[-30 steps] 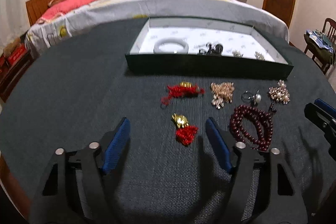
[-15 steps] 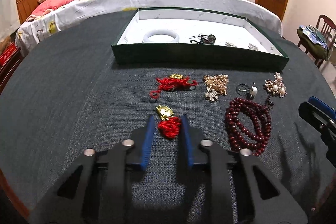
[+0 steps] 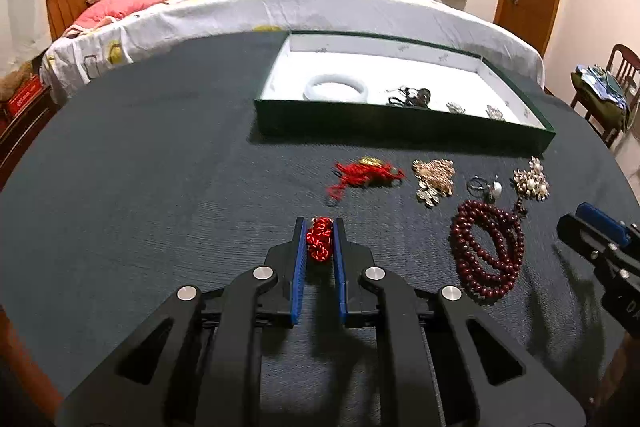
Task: Organize jewelry
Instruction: 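Lift the red tassel with the left tool while the right tool grasps the dark red bead necklace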
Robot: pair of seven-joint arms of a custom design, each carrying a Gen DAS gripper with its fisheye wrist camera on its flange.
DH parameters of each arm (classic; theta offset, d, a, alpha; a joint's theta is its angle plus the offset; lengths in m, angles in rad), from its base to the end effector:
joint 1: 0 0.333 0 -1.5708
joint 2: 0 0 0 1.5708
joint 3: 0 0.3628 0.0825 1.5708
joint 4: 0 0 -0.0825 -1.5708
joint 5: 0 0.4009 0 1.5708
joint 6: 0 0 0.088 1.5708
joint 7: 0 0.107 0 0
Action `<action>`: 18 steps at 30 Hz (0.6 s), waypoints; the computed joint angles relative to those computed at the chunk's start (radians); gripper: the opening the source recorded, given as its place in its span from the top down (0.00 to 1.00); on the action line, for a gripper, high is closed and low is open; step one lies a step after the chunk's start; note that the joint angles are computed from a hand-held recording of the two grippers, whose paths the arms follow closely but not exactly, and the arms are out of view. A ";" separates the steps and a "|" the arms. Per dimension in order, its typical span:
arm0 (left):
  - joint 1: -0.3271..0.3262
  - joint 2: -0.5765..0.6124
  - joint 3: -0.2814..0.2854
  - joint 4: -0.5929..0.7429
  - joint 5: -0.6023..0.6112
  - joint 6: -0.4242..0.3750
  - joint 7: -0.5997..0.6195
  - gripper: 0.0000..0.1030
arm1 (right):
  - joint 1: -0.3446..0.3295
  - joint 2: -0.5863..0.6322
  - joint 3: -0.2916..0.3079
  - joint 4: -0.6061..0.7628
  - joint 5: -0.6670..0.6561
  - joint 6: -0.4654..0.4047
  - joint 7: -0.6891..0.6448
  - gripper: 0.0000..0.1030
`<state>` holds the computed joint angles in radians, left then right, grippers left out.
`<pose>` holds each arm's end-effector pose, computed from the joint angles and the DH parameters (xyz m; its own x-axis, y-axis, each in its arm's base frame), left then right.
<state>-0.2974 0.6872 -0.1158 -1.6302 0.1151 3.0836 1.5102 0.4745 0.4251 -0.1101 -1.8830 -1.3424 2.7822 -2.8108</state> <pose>0.7202 -0.3035 0.3362 -0.4089 -0.9121 0.0307 -0.6629 0.2737 -0.6969 0.6177 0.2897 0.3400 -0.2616 -0.9571 -0.1244 -0.6278 0.2667 -0.7313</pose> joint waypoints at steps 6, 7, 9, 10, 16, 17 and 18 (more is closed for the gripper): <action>0.001 -0.026 0.031 -0.028 -0.001 0.025 -0.023 0.88 | -0.005 0.047 0.009 0.056 0.087 0.038 -0.096 0.57; 0.003 -0.028 0.033 -0.030 -0.001 0.025 -0.025 0.88 | -0.003 0.055 0.007 0.064 0.112 0.045 -0.120 0.55; -0.001 -0.031 0.050 -0.032 -0.002 0.030 -0.038 0.88 | 0.006 0.077 0.003 0.088 0.164 0.051 -0.165 0.41; -0.001 -0.033 0.054 -0.034 -0.002 0.033 -0.043 0.88 | 0.016 0.082 -0.007 0.093 0.174 0.055 -0.172 0.37; -0.001 -0.028 0.075 -0.026 -0.003 0.035 -0.075 0.88 | 0.036 0.138 -0.006 0.169 0.339 0.005 -0.357 0.30; -0.005 -0.027 0.082 -0.024 -0.002 0.036 -0.081 0.88 | 0.041 0.146 -0.010 0.179 0.363 -0.006 -0.380 0.29; -0.006 -0.025 0.086 -0.023 -0.001 0.035 -0.085 0.88 | 0.046 0.152 -0.013 0.187 0.387 -0.014 -0.402 0.29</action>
<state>-0.3038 0.6623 -0.0297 -1.6527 0.1140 3.1184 1.4250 0.5202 0.5774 -0.1228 -1.6956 -0.9555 2.7683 -3.2130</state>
